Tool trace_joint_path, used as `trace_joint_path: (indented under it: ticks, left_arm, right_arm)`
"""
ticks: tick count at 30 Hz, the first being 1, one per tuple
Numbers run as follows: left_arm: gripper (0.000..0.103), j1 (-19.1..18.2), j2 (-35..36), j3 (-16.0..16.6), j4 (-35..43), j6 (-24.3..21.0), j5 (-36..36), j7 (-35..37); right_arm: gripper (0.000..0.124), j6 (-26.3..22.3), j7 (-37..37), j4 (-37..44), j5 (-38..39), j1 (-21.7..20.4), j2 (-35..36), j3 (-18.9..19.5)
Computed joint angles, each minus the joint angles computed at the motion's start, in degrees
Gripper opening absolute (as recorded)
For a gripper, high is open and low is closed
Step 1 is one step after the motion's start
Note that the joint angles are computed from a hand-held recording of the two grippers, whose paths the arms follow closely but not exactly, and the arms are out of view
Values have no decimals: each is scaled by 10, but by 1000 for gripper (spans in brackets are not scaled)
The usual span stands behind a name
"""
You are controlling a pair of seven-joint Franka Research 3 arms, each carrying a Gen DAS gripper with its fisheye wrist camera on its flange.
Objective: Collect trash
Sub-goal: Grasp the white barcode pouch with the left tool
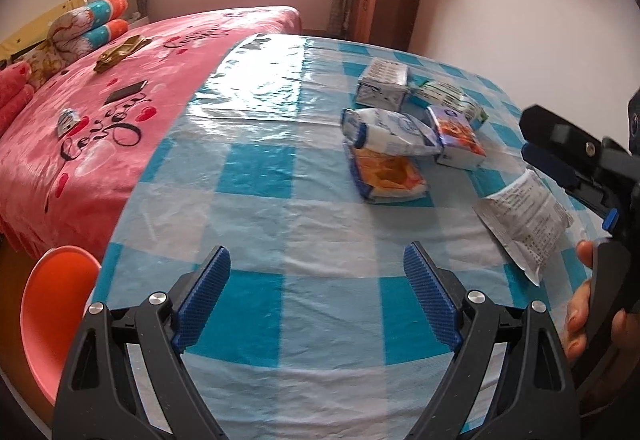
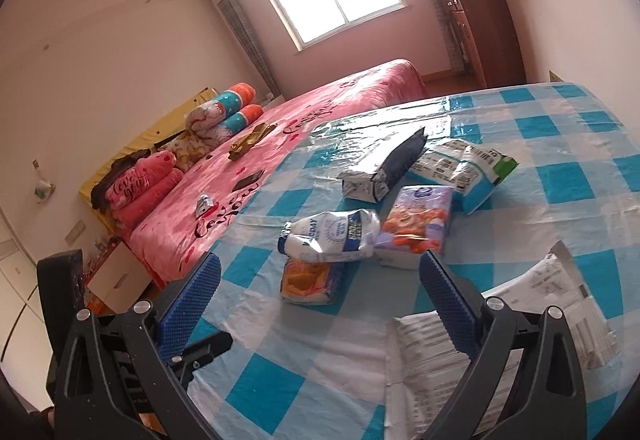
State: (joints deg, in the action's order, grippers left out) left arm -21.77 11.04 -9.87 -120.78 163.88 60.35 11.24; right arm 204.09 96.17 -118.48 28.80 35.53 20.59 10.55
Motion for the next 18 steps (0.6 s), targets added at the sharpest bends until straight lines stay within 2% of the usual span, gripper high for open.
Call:
trace_joint_path:
  ticks: [5, 11, 14, 16, 18]
  left_arm:
    - [89, -5, 20, -9, 22, 6, -22, 52]
    - [89, -13, 56, -29, 57, 21, -106, 203]
    - [89, 2, 81, -61, 80, 32, -186, 321]
    - [89, 13, 98, -87, 99, 27, -234, 399]
    - [89, -1, 113, -85, 124, 15, -246, 441]
  right_arm:
    - [98, -5, -7, -11, 30, 4, -13, -15]
    - [98, 8, 44, -50, 20, -40, -36, -2]
    - [98, 21, -8, -57, 112, 3, -46, -46]
    - [98, 27, 14, -72, 94, -26, -52, -31]
    - [98, 33, 70, -93, 53, -67, -57, -10]
